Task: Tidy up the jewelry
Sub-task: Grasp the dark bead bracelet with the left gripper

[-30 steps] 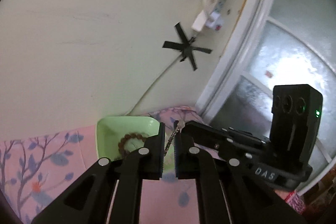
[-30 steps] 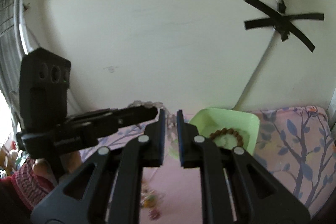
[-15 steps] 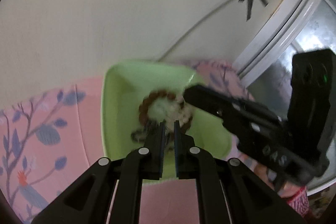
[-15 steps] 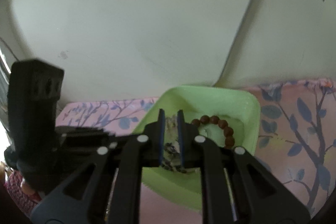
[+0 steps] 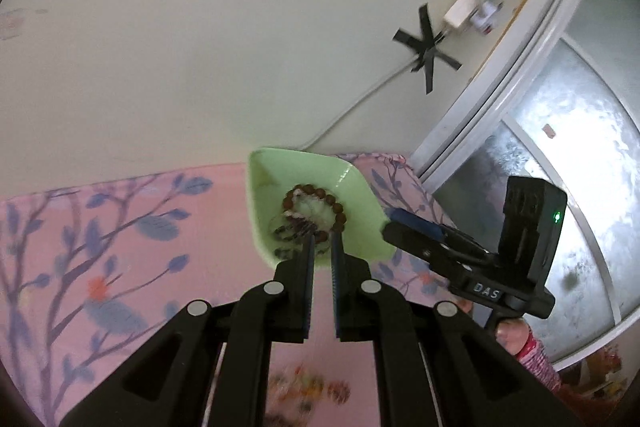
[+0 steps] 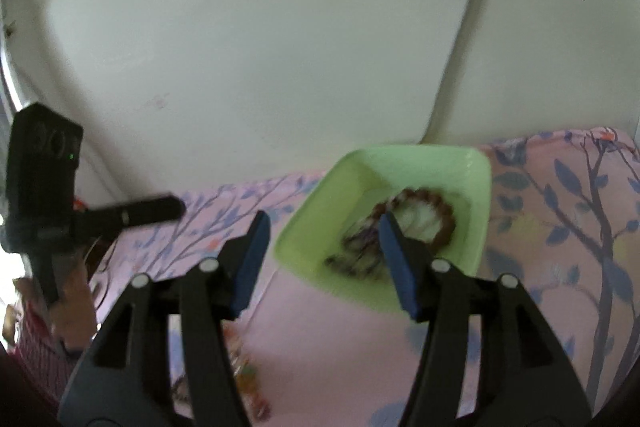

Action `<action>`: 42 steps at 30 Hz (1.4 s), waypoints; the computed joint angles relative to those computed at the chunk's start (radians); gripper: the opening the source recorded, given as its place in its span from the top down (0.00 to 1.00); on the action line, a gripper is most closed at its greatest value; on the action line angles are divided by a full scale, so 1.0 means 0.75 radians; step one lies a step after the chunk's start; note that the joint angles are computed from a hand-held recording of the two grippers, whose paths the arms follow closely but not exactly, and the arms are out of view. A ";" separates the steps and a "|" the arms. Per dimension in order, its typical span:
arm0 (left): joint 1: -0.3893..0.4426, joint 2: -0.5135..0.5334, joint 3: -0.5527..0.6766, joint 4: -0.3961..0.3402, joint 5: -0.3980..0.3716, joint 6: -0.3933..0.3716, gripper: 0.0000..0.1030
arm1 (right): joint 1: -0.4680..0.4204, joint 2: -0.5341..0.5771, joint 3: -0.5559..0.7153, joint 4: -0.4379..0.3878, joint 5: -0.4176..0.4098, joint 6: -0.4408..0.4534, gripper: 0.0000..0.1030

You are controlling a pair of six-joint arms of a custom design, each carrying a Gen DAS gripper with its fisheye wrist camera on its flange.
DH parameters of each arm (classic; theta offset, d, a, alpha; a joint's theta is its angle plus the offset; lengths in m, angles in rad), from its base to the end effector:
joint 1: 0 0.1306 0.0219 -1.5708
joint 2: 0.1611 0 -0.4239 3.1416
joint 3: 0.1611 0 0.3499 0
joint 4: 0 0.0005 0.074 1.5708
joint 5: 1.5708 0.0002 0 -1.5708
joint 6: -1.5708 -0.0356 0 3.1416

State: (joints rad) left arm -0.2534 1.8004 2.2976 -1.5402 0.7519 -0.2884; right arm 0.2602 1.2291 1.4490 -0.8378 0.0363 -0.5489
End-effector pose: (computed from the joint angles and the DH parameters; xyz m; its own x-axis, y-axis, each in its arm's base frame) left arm 0.5176 -0.1597 0.6030 -0.6550 0.3842 -0.6507 0.7327 0.5336 -0.4225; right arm 0.3642 0.0951 0.5603 -0.5968 0.3807 -0.7063 0.0972 0.9081 0.4073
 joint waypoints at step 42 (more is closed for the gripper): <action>0.447 -0.566 -0.911 0.007 0.090 -0.418 0.89 | 0.255 -0.316 -0.478 0.339 -0.294 -0.587 0.93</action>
State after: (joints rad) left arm 0.0816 1.3761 1.6140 -1.5349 0.8192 -0.6020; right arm 0.4515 0.9924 1.0904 -0.5832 -0.1844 -0.9895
